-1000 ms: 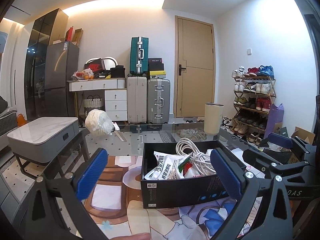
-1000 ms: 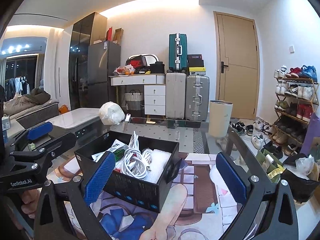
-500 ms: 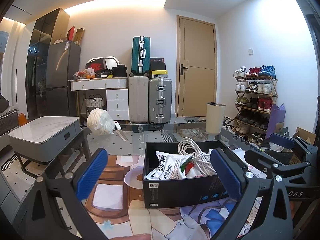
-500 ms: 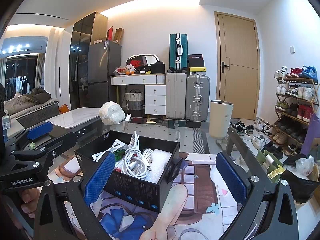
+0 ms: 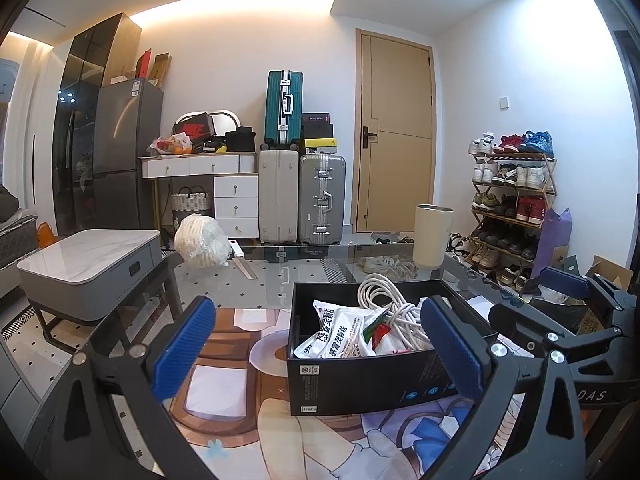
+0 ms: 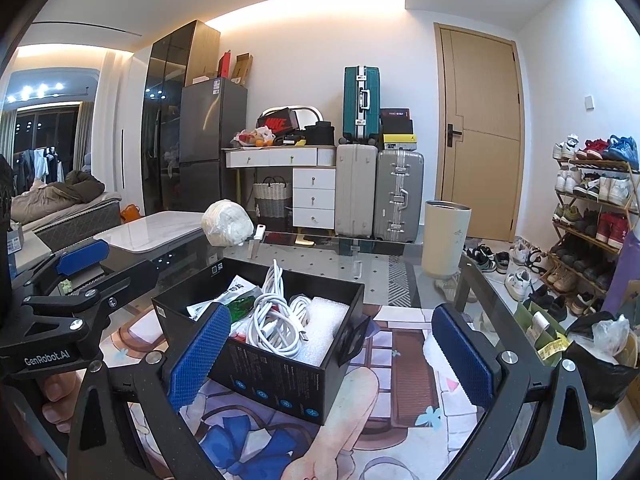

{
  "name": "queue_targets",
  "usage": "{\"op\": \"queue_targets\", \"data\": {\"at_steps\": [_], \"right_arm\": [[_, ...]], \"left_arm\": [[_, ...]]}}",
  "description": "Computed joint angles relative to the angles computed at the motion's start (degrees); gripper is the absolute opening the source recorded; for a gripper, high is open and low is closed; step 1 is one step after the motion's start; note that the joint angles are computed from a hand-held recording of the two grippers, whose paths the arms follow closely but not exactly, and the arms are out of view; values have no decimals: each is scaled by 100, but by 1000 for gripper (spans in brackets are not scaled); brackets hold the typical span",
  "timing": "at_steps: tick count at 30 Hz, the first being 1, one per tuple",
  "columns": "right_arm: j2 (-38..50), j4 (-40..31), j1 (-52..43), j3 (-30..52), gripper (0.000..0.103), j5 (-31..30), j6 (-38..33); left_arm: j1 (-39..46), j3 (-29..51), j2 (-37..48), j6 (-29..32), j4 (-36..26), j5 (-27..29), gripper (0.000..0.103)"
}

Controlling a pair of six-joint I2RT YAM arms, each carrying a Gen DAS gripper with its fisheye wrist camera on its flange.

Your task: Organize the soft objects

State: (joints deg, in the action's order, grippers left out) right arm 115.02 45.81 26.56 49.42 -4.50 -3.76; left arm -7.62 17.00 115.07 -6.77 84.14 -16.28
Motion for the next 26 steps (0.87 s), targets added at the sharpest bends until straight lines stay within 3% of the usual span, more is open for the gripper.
{"op": "queue_targets", "data": {"at_steps": [26], "right_arm": [[21, 54, 18, -25, 102, -22, -53]], "left_arm": [[2, 20, 23, -7, -17, -35, 103]]}}
